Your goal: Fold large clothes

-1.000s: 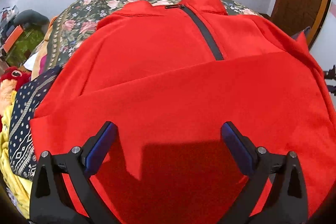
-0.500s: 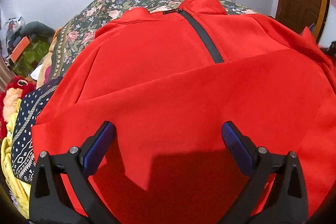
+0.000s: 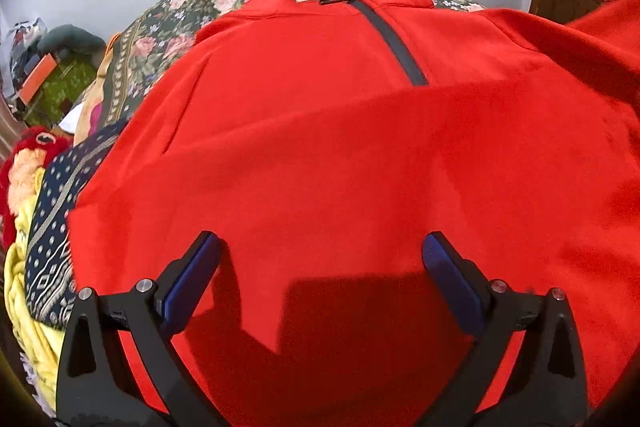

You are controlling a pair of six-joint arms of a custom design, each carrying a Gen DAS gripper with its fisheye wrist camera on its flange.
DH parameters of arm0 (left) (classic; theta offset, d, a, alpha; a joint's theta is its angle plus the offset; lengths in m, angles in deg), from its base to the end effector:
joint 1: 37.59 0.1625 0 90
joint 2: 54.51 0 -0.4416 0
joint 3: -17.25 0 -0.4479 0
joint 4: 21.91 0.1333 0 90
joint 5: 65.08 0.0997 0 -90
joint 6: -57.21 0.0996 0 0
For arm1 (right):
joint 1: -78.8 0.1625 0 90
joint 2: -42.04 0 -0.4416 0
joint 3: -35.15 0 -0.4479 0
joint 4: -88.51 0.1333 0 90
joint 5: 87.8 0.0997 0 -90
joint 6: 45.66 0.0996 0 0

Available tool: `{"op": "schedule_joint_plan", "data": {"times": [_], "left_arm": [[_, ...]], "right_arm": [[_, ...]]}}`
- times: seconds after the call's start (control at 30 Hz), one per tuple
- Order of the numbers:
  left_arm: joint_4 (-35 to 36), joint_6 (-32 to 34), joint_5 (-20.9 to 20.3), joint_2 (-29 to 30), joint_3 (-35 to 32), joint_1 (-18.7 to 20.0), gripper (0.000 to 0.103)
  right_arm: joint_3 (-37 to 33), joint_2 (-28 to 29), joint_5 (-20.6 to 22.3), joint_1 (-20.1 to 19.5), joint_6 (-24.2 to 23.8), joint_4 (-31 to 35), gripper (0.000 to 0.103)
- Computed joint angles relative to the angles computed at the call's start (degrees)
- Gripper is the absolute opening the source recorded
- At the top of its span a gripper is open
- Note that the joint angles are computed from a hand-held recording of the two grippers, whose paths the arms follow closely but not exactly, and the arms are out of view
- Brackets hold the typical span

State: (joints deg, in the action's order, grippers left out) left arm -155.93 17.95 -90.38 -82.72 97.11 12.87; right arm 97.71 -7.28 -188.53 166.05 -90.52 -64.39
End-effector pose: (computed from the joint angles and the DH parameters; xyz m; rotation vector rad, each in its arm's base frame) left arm -0.3117 -0.7285 -0.0354 0.0932 2.0856 -0.7311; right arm 0.0732 -0.8675 0.4075 0.7856 -2.3387 0.9500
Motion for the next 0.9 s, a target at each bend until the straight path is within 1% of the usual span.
{"op": "schedule_joint_plan", "data": {"times": [0.03,0.1,0.2,0.3,0.4,0.43,0.47,0.53,0.6,0.67,0.7,0.77,0.83,0.9], "left_arm": [[-0.14,-0.42,0.55,-1.09,1.77,-0.65,0.102],[-0.54,-0.77,2.12,-3.19,5.05,-1.98,0.102],[-1.63,-1.38,3.67,-6.41,9.68,-3.86,0.102],[-2.74,-3.03,4.0,-10.61,15.01,-5.58,0.102],[-0.86,-5.75,3.8,-13.45,17.8,-6.26,0.102],[-0.28,-6.51,3.95,-14.13,18.55,-6.46,0.102],[0.27,-7.16,4.16,-14.71,19.23,-6.65,0.102],[1.47,-8.6,4.69,-15.7,20.5,-7.06,0.102],[0.87,-8.98,4.37,-16.51,21.82,-7.33,0.102],[-0.81,-8.58,3.47,-17.2,23.17,-7.53,0.102],[-1.31,-8.57,3.12,-17.38,23.68,-7.73,0.102],[-1.54,-8.74,2.76,-17.64,24.51,-8.07,0.102],[-1.36,-9.25,2.42,-17.71,24.89,-8.26,0.102],[-1.71,-9.64,1.72,-17.78,25.14,-8.33,0.102]], "right_arm": [[1.59,-0.75,0.27,0.45,-0.5,0.21,0.007],[4.09,-1.8,0.78,1.66,-0.62,2.87,0.007],[6.88,-1.7,0.29,3.28,0.83,6.88,0.007],[10.01,-1.1,-2.43,4.27,-0.03,8.1,0.007],[12.91,-0.07,-7.34,4.45,0.85,10.71,0.007],[13.46,0.39,-9.27,4.15,1.99,12.53,0.007],[13.81,0.64,-10.35,3.83,3.32,14.41,0.007],[13.61,1.69,-12.09,2.99,8.02,19.37,0.007],[13.15,2.7,-13.56,2.27,11.95,22.88,0.007],[14.06,2.82,-16.04,1.89,12.86,22.88,0.007],[14.54,2.67,-16.48,1.8,12.71,22.5,0.007],[14.74,1.77,-16.39,1.42,13.31,24.14,0.007],[13.12,1.37,-15.12,0.57,17.48,29.48,0.007],[10.62,1.18,-12.39,-0.45,22.53,35.97,0.007]]}}
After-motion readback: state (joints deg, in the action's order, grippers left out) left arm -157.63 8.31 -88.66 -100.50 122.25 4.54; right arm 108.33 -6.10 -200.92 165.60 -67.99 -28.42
